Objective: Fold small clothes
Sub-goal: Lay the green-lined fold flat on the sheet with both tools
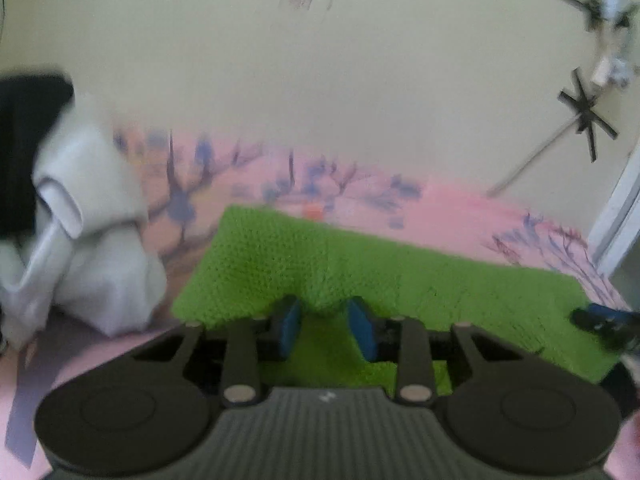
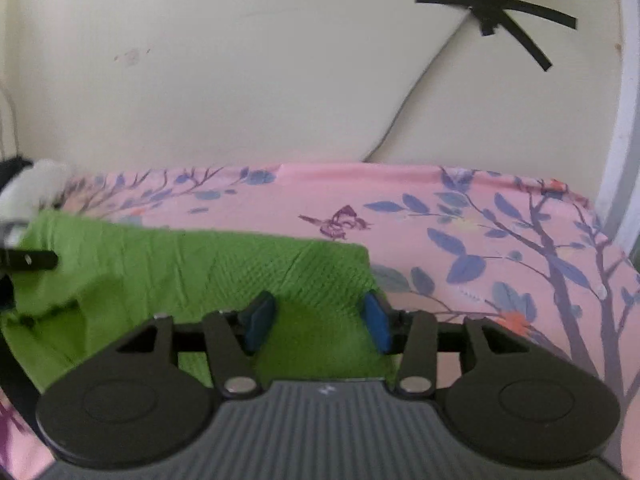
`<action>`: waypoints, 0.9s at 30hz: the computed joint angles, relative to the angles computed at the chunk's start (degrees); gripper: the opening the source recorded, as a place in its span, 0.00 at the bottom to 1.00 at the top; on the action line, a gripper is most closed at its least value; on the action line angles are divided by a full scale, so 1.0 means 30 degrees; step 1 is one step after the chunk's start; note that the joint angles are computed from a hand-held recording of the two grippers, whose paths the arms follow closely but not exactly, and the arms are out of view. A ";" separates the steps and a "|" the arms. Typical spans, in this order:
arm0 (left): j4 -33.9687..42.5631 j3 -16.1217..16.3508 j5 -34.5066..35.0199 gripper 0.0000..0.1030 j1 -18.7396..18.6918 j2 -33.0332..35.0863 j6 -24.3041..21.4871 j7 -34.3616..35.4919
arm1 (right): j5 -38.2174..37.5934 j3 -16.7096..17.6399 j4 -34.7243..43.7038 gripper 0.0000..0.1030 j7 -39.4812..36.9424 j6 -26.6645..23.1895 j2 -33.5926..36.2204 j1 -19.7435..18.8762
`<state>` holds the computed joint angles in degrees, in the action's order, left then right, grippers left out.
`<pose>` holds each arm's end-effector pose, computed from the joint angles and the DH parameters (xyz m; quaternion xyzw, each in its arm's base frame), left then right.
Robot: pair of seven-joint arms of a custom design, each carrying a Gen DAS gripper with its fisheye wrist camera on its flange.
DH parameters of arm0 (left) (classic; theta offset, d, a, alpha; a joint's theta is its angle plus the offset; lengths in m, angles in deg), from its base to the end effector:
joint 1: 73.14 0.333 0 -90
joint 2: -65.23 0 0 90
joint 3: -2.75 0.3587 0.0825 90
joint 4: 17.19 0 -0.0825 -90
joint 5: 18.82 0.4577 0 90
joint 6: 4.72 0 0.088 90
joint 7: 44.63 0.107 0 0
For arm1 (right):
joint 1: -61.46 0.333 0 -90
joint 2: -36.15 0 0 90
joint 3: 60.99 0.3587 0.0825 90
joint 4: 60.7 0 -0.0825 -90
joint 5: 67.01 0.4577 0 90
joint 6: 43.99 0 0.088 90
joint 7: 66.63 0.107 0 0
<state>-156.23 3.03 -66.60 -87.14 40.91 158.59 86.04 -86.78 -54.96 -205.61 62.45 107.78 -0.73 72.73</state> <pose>0.5038 -0.0819 0.5566 -0.5460 0.6997 -0.4237 0.1810 0.4246 0.1487 0.5860 -0.6040 0.6916 -0.2613 0.2975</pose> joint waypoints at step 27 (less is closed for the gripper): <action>-0.0628 0.0529 -0.2751 0.54 -0.0841 -0.1411 -0.1783 0.3650 | 0.1584 0.0485 -0.0187 0.38 -0.1338 0.1344 0.0146 0.2662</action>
